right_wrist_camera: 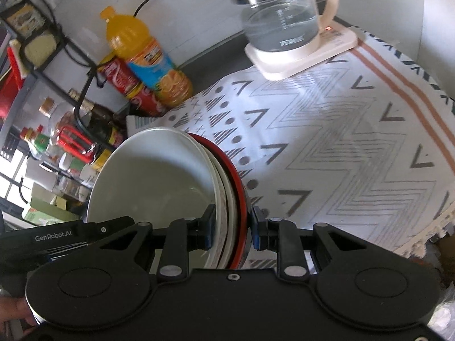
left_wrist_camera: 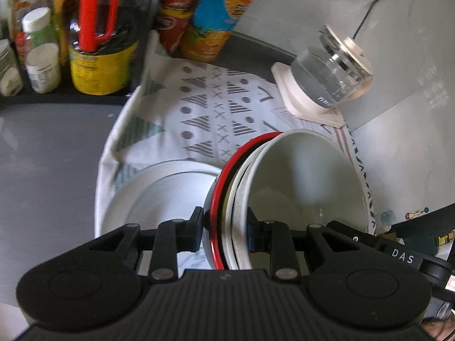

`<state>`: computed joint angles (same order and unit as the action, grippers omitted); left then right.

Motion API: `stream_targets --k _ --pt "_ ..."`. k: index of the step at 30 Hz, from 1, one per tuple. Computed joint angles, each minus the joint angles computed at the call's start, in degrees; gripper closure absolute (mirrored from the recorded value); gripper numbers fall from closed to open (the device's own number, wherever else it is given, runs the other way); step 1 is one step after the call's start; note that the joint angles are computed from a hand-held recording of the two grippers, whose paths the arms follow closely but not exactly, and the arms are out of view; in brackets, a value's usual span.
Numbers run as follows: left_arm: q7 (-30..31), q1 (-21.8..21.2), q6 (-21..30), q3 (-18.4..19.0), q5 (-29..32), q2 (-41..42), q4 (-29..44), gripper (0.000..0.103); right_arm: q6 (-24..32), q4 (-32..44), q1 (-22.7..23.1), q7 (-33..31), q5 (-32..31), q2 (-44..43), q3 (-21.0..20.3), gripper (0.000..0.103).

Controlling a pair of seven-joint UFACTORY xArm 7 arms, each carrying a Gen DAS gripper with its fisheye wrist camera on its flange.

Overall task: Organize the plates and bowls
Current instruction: 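Carry the bowl stack with both grippers and lower it onto the plates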

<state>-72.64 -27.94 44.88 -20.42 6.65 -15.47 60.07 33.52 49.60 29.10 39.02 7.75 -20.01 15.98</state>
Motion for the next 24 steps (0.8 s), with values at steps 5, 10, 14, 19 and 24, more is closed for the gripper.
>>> stream_targets --k 5,10,14,19,24 --pt "3.1 -0.4 -0.3 1.7 -3.6 -4.1 -4.8 0.077 0.3 1.6 0.2 3.9 -2.1 2.2 2.4 0.079" --pt "7.2 -0.3 -0.8 2.9 -7.3 -7.0 -8.6 0.077 1.2 3.0 0.9 8.9 -4.8 4.0 4.1 0.079" --pt "10.6 -0.2 -1.2 3.7 -9.8 -8.2 -10.5 0.077 2.1 3.7 1.6 12.5 -6.8 5.0 4.8 0.079" --pt "14.5 -0.1 -2.4 4.5 -12.3 -9.0 -12.3 0.077 3.0 4.2 2.2 17.1 -9.5 5.7 5.6 0.079" --pt "19.2 -0.2 -3.0 5.6 -14.6 -9.5 -13.0 0.077 4.2 5.1 2.5 21.4 -12.1 6.3 6.2 0.079"
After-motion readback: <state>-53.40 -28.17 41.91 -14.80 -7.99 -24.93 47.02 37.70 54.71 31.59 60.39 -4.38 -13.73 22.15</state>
